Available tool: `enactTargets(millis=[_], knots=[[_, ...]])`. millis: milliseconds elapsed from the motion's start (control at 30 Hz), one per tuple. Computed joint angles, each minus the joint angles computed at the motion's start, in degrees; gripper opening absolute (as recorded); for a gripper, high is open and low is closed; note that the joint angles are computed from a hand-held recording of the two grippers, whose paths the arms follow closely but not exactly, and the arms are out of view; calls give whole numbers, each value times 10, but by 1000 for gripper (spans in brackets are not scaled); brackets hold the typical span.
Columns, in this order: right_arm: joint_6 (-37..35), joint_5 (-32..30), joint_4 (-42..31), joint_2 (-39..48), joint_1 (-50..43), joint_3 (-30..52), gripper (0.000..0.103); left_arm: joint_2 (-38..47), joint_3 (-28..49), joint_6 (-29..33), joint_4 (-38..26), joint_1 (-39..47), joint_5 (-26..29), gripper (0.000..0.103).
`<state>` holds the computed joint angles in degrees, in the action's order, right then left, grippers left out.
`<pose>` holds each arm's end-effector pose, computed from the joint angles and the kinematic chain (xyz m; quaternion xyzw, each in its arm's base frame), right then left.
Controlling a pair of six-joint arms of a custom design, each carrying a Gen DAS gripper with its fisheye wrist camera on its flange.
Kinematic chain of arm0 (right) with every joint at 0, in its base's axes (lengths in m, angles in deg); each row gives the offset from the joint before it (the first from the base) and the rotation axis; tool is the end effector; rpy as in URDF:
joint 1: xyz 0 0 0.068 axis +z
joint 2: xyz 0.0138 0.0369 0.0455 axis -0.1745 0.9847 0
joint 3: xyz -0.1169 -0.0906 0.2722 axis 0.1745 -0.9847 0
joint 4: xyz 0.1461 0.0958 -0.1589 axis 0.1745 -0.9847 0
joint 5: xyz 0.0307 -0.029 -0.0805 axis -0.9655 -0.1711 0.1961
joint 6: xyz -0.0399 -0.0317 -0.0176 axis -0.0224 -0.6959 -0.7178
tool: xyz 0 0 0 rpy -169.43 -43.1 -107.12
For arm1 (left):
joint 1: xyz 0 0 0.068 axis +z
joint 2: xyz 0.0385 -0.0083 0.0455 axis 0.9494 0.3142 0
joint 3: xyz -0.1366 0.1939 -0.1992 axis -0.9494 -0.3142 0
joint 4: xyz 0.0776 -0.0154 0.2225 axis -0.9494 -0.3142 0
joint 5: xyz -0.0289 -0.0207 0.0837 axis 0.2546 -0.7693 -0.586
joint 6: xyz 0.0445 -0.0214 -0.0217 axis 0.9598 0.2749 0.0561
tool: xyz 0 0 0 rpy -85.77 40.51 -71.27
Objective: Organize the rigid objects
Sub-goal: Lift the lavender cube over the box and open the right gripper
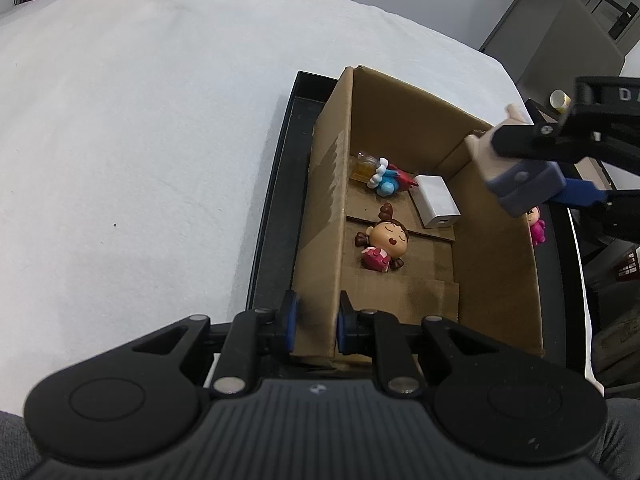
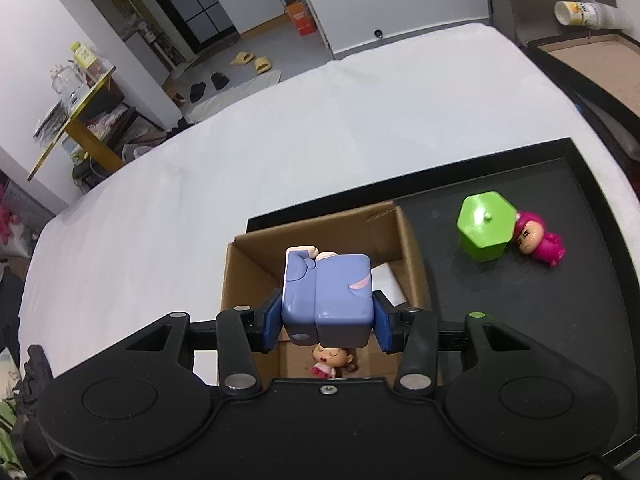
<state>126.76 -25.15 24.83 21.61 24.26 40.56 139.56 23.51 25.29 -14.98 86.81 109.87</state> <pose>0.2208 0.1376 0.2256 0.2865 0.9053 0.1124 0.2928 0.2648 0.0567 0.1758 0.1487 0.9609 -0.1468 0.1817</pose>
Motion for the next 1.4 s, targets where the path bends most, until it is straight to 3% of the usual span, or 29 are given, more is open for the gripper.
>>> enactTargets(millis=[867,1067,1400], knots=[[47,-85,139,94,-8,-18,47,7,10,13,-17,15,7,17],[34,-95,167,67,-11,-41,49,9,12,0,-13,7,2,17],[25,-82,130,-11,-17,-65,50,2,3,-4,-2,-1,-7,17]])
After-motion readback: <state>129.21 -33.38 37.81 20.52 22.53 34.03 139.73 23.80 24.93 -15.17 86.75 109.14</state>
